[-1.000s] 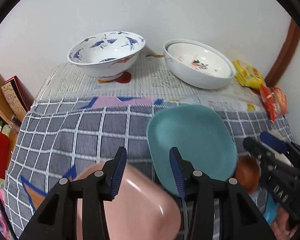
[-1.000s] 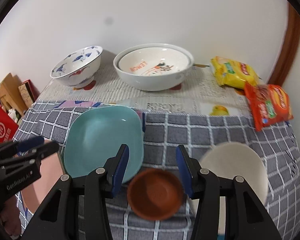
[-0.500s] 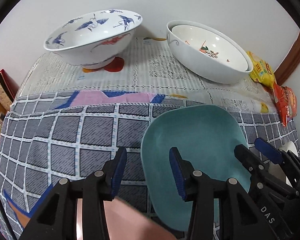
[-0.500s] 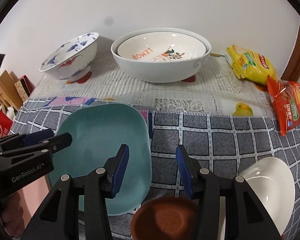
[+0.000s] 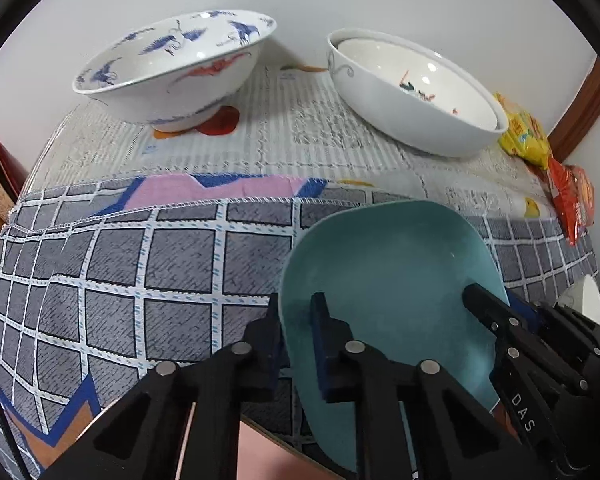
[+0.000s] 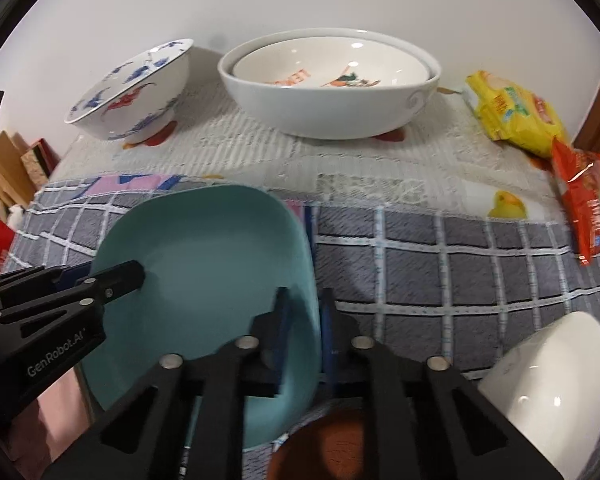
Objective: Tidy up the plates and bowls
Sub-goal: 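Close both grippers on the teal plate rim, then lift the teal plate with both grippers and hold it above the table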
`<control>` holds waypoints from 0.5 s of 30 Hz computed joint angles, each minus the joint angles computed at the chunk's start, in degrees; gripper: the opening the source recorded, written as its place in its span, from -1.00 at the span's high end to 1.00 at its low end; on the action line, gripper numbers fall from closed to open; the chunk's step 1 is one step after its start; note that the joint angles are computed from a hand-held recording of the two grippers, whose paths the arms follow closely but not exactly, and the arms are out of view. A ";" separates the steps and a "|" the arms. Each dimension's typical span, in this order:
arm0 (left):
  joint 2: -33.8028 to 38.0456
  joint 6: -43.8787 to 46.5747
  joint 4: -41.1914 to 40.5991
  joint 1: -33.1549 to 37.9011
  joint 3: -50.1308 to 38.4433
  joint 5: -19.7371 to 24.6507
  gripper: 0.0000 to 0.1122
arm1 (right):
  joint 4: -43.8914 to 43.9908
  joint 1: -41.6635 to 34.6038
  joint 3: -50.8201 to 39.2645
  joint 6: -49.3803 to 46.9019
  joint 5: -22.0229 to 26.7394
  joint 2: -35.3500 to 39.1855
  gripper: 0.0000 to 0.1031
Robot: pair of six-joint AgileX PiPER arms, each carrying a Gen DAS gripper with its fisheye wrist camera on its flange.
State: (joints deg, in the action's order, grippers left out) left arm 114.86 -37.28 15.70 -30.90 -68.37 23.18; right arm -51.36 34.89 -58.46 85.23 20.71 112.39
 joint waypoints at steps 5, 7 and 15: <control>-5.19 -2.39 1.91 0.27 3.37 -0.70 0.81 | -6.50 1.68 1.43 7.78 1.39 -2.56 0.82; -7.58 -4.01 3.68 -0.09 4.51 -0.37 0.81 | -8.41 2.81 2.53 10.15 2.40 -5.22 0.82; -18.31 -8.90 6.95 -2.90 10.62 1.36 0.81 | -7.31 9.71 5.55 13.19 9.97 -14.65 0.85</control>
